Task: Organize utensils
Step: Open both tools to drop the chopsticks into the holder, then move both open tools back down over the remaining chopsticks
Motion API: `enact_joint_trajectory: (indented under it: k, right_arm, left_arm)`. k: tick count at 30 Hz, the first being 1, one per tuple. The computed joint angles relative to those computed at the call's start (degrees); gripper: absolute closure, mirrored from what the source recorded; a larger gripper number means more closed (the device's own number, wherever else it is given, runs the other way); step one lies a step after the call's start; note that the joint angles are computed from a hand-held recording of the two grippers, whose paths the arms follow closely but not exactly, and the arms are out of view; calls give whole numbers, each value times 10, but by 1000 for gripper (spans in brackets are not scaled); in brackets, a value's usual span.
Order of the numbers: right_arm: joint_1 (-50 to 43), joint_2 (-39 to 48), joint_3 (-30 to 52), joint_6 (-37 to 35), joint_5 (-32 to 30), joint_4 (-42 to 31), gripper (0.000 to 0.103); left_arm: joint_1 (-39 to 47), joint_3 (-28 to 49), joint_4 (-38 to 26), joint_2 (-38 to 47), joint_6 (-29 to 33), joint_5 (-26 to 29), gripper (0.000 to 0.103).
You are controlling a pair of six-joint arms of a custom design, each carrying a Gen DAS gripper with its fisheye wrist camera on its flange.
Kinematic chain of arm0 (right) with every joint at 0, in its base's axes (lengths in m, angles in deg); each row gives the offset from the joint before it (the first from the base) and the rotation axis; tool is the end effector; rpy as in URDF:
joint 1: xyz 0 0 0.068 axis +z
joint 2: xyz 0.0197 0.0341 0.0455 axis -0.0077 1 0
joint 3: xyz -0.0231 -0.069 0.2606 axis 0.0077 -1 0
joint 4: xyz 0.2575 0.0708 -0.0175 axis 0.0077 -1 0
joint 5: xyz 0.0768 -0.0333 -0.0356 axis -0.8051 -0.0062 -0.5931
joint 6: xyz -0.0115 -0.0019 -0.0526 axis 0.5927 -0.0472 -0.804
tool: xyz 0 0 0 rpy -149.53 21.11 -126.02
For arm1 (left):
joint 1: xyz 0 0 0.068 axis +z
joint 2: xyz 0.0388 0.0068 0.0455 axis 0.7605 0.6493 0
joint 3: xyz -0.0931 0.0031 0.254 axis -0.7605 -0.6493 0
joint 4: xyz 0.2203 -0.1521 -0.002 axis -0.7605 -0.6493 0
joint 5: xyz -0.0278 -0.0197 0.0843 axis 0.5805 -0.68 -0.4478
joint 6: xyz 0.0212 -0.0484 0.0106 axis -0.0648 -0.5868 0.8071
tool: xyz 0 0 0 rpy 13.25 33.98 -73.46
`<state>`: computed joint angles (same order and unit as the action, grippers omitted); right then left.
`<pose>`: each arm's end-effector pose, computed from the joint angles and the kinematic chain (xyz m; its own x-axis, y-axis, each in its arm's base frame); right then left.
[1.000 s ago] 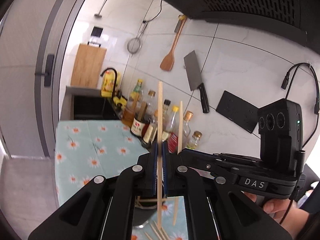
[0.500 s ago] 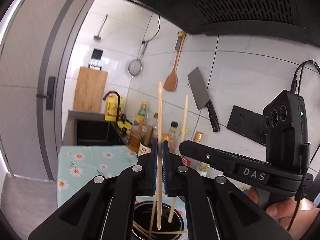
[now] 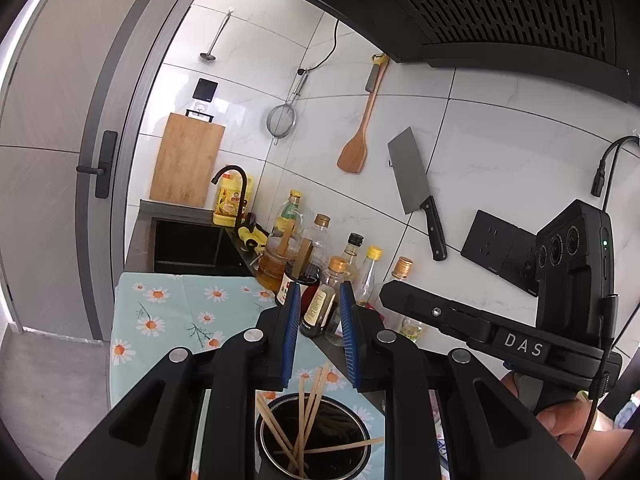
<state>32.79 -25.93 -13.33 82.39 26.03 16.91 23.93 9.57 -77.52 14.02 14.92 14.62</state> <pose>0.2072 0.1152 0.3338 -0.3449 0.3540 -0.8693 0.0986 0.9347 0.3415 0.3278 -0.1823 0.3209 -0.3921 0.0847 -0.9160 0.8397 0.4397 -0.3188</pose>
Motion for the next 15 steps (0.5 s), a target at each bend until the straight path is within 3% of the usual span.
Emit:
enact_joint_trajectory:
  k: [8, 10, 11, 15]
  right_arm:
    - [34, -12, 11, 15, 26, -32, 77]
    - [47, -23, 9, 21, 30, -36, 70]
    - [53, -32, 3, 22, 27, -31, 61]
    - [90, -52, 3, 46, 56, -60, 59]
  left_arm:
    - [7, -22, -21, -34, 22, -11, 84]
    - [12, -25, -26, -41, 22, -3, 84]
    - [14, -28, -30, -45, 22, 0, 84]
    - [20, -46, -42, -68, 33, 7, 84]
